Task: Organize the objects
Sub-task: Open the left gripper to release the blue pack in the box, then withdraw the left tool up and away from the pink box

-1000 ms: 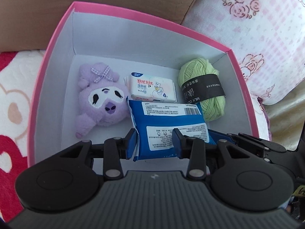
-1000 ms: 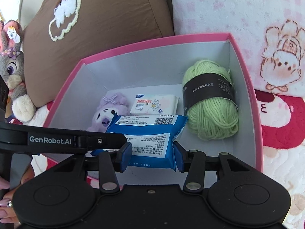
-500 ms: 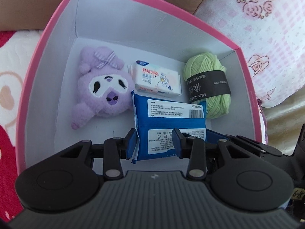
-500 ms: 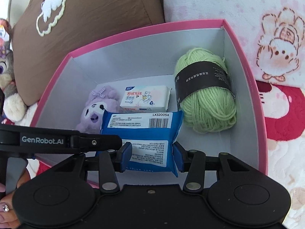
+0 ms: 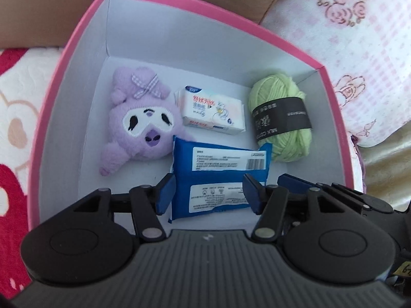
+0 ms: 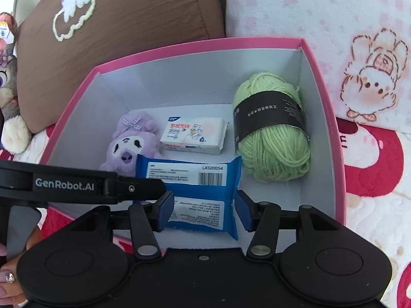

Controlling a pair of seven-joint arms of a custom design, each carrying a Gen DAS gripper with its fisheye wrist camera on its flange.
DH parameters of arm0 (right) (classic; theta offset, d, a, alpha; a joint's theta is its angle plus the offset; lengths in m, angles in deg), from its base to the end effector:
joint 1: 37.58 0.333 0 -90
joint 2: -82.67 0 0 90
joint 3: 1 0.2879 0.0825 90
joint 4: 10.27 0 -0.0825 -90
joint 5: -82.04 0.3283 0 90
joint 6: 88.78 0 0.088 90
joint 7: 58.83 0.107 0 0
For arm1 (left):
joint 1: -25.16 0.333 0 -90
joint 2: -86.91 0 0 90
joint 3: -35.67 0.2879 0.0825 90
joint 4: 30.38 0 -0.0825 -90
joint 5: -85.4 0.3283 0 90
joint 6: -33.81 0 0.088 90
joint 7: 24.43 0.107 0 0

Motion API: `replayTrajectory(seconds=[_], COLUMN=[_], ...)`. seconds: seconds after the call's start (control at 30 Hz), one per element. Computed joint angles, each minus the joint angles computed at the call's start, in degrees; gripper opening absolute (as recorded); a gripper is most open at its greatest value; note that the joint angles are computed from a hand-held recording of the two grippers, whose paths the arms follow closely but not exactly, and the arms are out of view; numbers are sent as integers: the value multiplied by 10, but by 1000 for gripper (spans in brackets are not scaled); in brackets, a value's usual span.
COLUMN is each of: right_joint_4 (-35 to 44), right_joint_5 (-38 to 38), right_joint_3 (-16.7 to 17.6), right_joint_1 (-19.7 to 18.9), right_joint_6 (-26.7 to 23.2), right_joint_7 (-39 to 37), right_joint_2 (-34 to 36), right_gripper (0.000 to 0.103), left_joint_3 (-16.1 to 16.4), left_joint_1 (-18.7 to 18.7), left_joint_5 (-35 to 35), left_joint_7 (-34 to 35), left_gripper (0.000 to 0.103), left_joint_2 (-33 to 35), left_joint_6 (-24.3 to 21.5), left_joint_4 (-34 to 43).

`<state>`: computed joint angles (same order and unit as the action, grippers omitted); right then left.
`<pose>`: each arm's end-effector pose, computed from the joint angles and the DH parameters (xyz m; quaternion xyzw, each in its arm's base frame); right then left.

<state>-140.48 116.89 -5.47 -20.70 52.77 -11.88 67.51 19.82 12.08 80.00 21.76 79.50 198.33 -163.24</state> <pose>0.4531 0.0959 0.5109 -0.8294 0.4533 -0.0666 0.3196 0.4350 -0.2389 0.4758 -0.7678 0.5477 -0.3301 0.0400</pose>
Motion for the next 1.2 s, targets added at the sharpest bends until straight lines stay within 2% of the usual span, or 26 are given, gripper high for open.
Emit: replayTrajectory(seconds=[0.07,0.33,0.53,0.63,0.73,0.83,1.2], right_joint_4=[-7,-13,-14,-27,-28,-24,-42], right_joint_5=[1,4,-28,-57,-76,-95,-148], right_joint_3=[1,-15,-16,-10,-17,-24,-43], right_joint_1=[3,17,18,25,33,36,45], right_joint_6=[0,-13,-40,-31,-39,-57,-84], right_joint_7=[-3,-13,18,23,34,47,50], right_joint_2=[-14,-61,-105,-135,-157,-175,-261], right_gripper=[57,58,58,58,59,60,64], left_joint_3=[-10,-31,-37,-43,-46,-33,-51], left_joint_1=[10,24,21,21,19,6,6], left_joint_5=[35,100,105,104,104,72,54], left_joint_7=[-28,-66,-61,-64,-59,-36,-12], left_gripper=[56,56,56,56,56,56,59], left_joint_2=[-10,-54,-103,-126,-145,-163,-233], left_joint_6=[-12,-70,-125,-159,-187,-200,-289], left_joint_4=[2,25,34,38,46,49,73])
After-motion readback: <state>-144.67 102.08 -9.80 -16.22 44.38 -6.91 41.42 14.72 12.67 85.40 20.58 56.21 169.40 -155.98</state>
